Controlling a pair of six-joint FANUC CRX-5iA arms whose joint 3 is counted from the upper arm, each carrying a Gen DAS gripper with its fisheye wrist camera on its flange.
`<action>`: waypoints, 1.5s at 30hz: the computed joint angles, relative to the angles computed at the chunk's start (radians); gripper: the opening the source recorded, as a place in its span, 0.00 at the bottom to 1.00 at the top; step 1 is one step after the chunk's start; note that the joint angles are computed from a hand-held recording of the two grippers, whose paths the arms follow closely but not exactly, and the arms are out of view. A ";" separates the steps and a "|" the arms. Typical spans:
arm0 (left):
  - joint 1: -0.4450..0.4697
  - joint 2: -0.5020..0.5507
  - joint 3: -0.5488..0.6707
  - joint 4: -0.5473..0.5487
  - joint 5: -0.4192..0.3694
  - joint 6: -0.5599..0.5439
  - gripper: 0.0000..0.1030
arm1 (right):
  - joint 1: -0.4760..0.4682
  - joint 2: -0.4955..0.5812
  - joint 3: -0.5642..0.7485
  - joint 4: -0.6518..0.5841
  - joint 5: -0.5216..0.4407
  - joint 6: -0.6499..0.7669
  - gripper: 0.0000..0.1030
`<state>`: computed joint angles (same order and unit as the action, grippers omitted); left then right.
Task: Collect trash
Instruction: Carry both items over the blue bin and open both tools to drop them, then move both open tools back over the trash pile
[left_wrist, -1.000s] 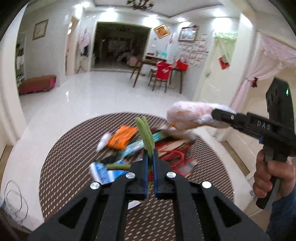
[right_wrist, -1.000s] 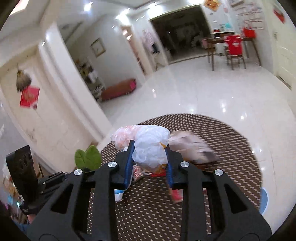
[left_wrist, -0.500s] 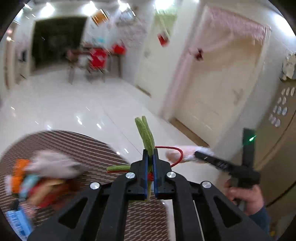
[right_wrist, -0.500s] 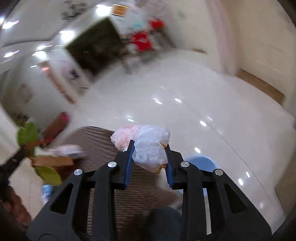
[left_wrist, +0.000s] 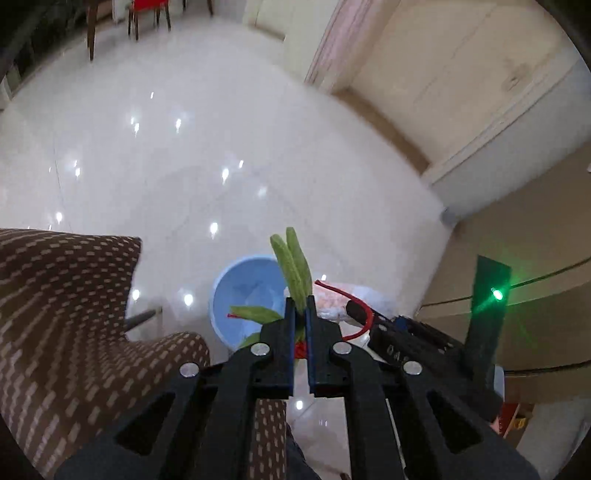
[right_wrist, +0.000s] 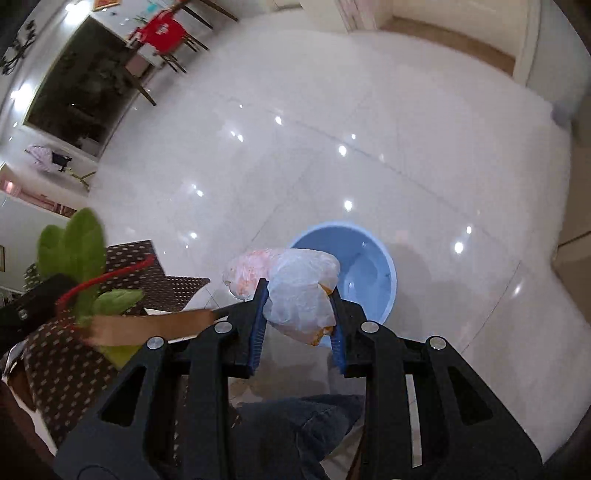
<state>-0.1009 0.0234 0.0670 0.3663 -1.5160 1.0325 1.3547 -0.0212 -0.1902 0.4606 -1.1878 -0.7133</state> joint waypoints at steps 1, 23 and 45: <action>-0.025 0.040 0.026 -0.027 -0.005 0.035 0.05 | -0.012 -0.003 -0.009 -0.010 0.015 -0.002 0.29; -0.067 0.010 0.067 -0.142 0.071 0.057 0.79 | 0.046 -0.021 -0.077 0.071 0.025 -0.241 0.94; 0.628 -0.539 -0.153 0.386 0.055 -0.441 0.88 | 0.181 0.326 0.641 0.446 -0.494 0.225 0.94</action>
